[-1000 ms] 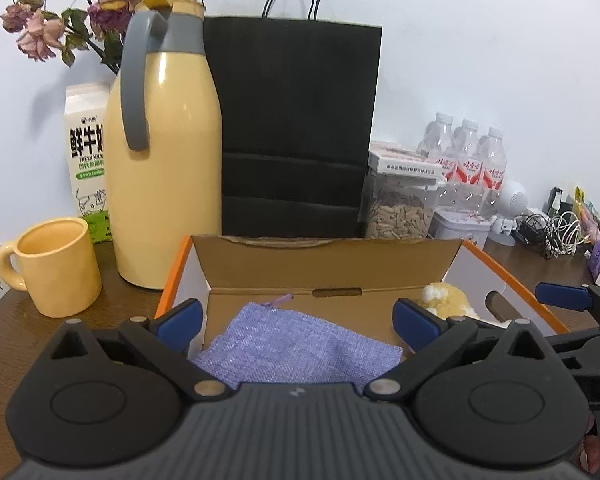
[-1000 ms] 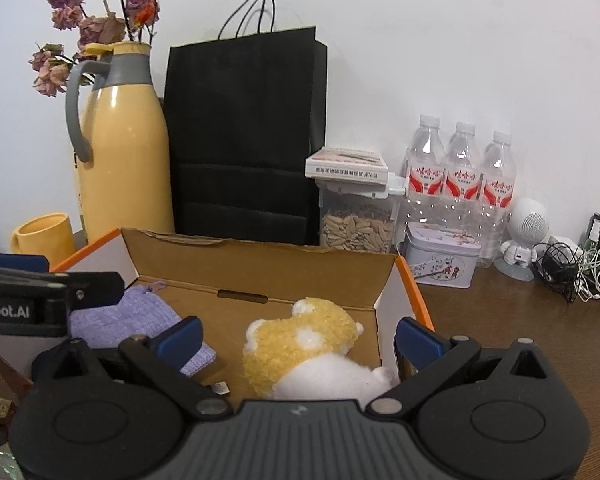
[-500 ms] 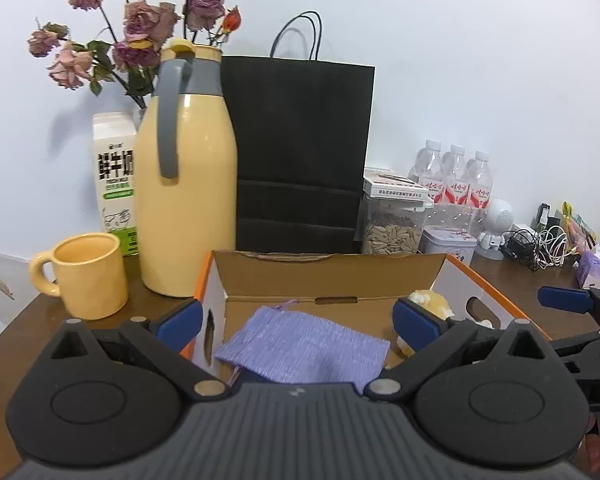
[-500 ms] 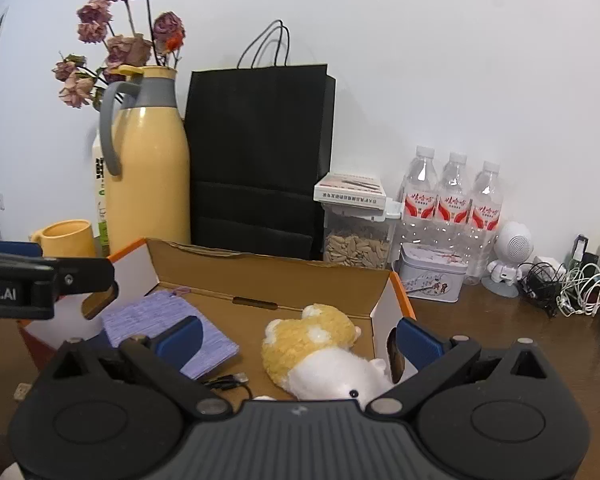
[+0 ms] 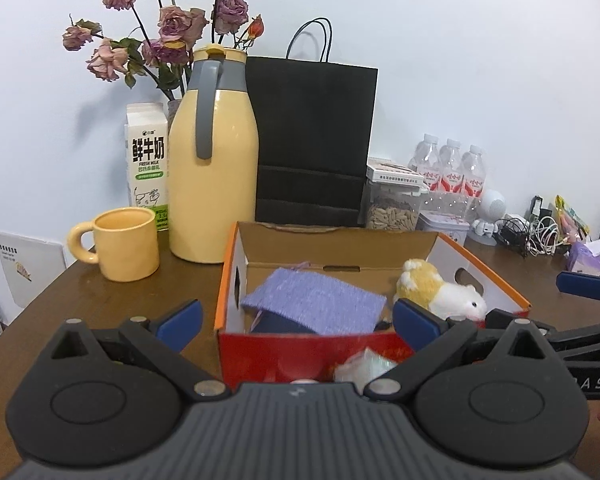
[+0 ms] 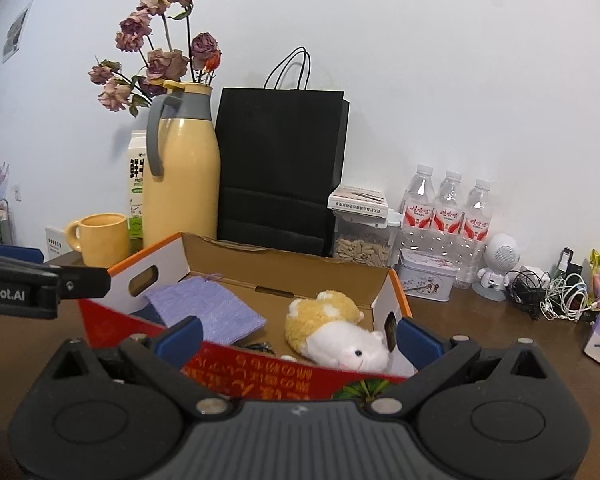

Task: Organize objects
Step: 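Withdraw both tools from the box back over the table, then grasp the braided black cable with the right tool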

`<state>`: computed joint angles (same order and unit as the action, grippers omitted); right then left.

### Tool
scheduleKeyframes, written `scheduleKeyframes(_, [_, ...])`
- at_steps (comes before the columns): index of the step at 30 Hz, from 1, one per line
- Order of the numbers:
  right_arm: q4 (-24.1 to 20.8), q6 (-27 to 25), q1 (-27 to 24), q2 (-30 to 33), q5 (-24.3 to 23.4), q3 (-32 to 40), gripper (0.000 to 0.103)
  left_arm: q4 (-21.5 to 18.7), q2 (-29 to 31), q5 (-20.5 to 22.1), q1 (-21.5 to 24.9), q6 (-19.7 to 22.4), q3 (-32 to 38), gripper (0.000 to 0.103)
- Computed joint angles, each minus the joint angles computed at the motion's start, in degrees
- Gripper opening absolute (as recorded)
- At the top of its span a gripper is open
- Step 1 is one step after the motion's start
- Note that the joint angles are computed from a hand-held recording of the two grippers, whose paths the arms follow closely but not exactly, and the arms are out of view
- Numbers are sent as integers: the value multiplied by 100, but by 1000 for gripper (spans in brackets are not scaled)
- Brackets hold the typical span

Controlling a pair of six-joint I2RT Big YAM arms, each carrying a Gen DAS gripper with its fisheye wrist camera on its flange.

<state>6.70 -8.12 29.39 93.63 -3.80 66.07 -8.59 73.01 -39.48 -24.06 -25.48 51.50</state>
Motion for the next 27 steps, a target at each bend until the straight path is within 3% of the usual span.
scheduleKeyframes(9, [117,32,-89,-416,-23,-654,103,-446,-254,-337,-370,-334,-225,103])
scheduleKeyframes(18, [74,-21,-204,-515,-139,-1023,103,-796,-296,-392,-653,-640,-352,103])
scheduleKeyframes(27, [-645,-479,-256,-308,-539,-792,103,-1112,-340,-370,-770,-882,-421,103])
